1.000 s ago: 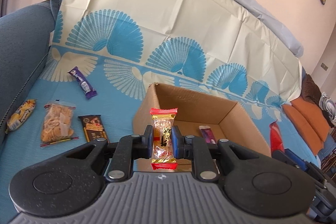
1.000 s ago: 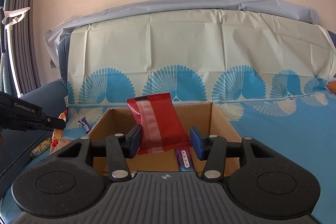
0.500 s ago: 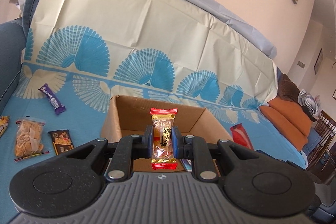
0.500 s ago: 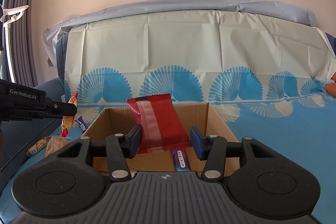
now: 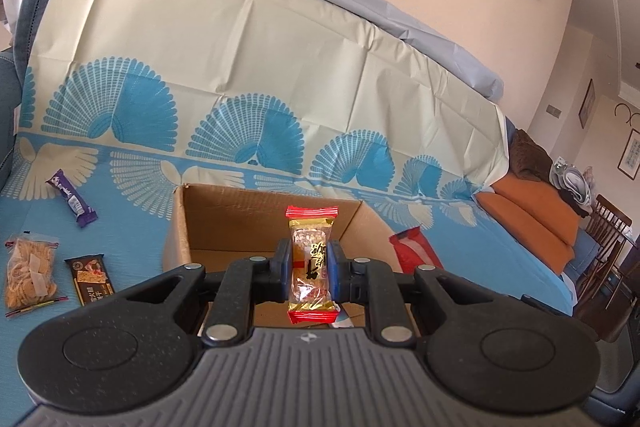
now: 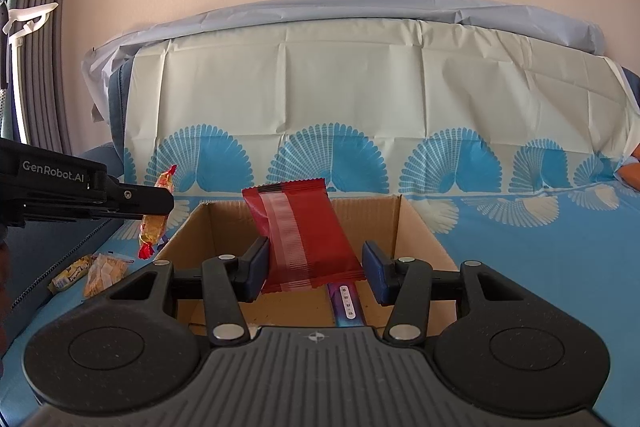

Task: Organize snacks
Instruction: 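Lower both snacks into the box and open both tools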

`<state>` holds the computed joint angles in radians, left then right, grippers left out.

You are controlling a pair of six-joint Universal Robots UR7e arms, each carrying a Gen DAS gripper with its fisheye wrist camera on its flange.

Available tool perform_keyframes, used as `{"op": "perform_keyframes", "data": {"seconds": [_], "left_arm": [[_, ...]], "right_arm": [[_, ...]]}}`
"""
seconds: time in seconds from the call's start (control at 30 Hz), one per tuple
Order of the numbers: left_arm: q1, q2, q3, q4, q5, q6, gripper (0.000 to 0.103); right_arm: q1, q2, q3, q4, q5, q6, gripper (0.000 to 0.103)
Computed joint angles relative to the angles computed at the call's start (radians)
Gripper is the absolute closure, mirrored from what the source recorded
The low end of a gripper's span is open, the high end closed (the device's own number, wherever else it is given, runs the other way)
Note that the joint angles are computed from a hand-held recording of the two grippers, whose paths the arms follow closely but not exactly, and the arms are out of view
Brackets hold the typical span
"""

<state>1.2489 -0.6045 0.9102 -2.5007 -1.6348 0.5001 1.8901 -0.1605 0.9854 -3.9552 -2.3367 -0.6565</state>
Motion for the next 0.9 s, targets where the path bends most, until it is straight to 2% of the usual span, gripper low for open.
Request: {"op": "perform_keyframes", "data": {"seconds": [0.43, 0.47, 0.5, 0.53, 0.9], "left_arm": [[-0.005, -0.001, 0.018, 0.012, -0.024, 0.047, 0.083], [-0.005, 0.002, 0.007, 0.040, -0.025, 0.045, 0.075], [-0.006, 0.002, 0.008, 0.049, -0.021, 0.045, 0.063], [-0.007, -0.001, 0.017, 0.036, -0.014, 0.050, 0.060], [-0.001, -0.008, 0.015, 0.015, 0.018, 0.081, 0.059]], "right_arm": [[0.000, -0.003, -0.001, 0.015, -0.007, 0.007, 0.050], [0.000, 0.000, -0.008, 0.018, -0.015, 0.006, 0.050], [0.001, 0.004, -0.017, 0.020, -0.023, 0.003, 0.044], [0.002, 0.009, -0.027, 0.017, -0.031, -0.001, 0.036], [0.008, 0.023, -0.052, 0.018, -0.047, 0.019, 0.027]]}}
